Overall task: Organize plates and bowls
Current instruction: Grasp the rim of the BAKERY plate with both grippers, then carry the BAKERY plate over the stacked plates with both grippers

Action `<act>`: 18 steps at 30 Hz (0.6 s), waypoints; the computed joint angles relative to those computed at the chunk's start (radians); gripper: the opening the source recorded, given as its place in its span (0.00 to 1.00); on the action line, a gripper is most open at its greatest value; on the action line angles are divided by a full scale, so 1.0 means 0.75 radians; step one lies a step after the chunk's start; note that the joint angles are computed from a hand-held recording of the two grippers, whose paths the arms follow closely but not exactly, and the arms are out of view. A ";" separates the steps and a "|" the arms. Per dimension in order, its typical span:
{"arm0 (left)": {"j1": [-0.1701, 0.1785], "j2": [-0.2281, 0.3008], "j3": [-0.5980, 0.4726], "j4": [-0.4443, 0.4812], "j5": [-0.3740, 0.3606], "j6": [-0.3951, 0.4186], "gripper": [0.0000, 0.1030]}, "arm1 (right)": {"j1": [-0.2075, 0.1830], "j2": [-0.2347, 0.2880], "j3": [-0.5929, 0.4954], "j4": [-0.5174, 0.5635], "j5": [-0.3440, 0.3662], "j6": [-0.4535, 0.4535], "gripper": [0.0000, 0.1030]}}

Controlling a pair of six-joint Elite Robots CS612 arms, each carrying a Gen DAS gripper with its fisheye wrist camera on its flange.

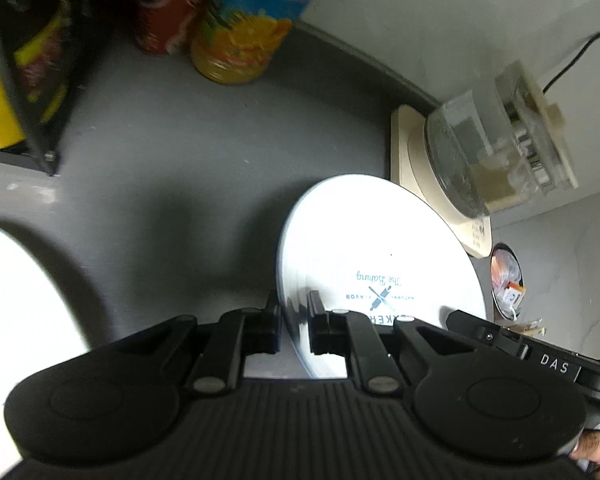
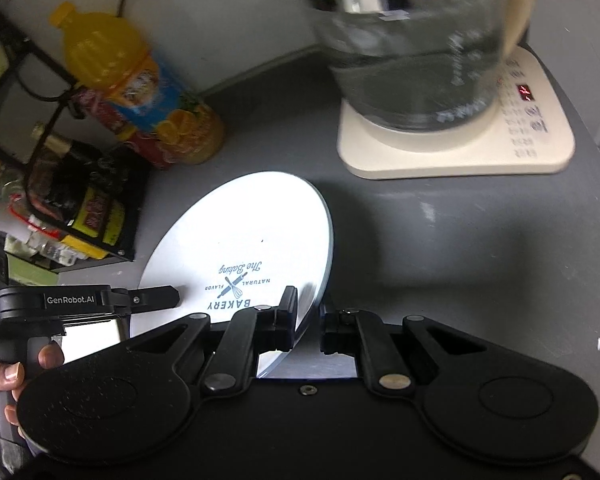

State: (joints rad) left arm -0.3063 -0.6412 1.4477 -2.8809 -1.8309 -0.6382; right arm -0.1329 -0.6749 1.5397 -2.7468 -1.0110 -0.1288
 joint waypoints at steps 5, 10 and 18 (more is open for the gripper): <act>0.014 -0.044 0.074 -0.078 0.033 -0.038 0.10 | 0.023 -0.017 0.010 -0.020 0.028 -0.039 0.11; 0.027 -0.082 0.146 -0.141 0.074 -0.088 0.10 | 0.043 -0.019 0.010 -0.010 0.061 -0.085 0.11; 0.046 -0.140 0.270 -0.237 0.148 -0.194 0.10 | 0.090 -0.031 0.003 0.058 0.098 -0.196 0.11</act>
State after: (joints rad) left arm -0.2715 -0.7463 1.6500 -3.0590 -1.7196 -0.7835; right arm -0.0654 -0.6981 1.5419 -2.7034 -0.9375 -0.2757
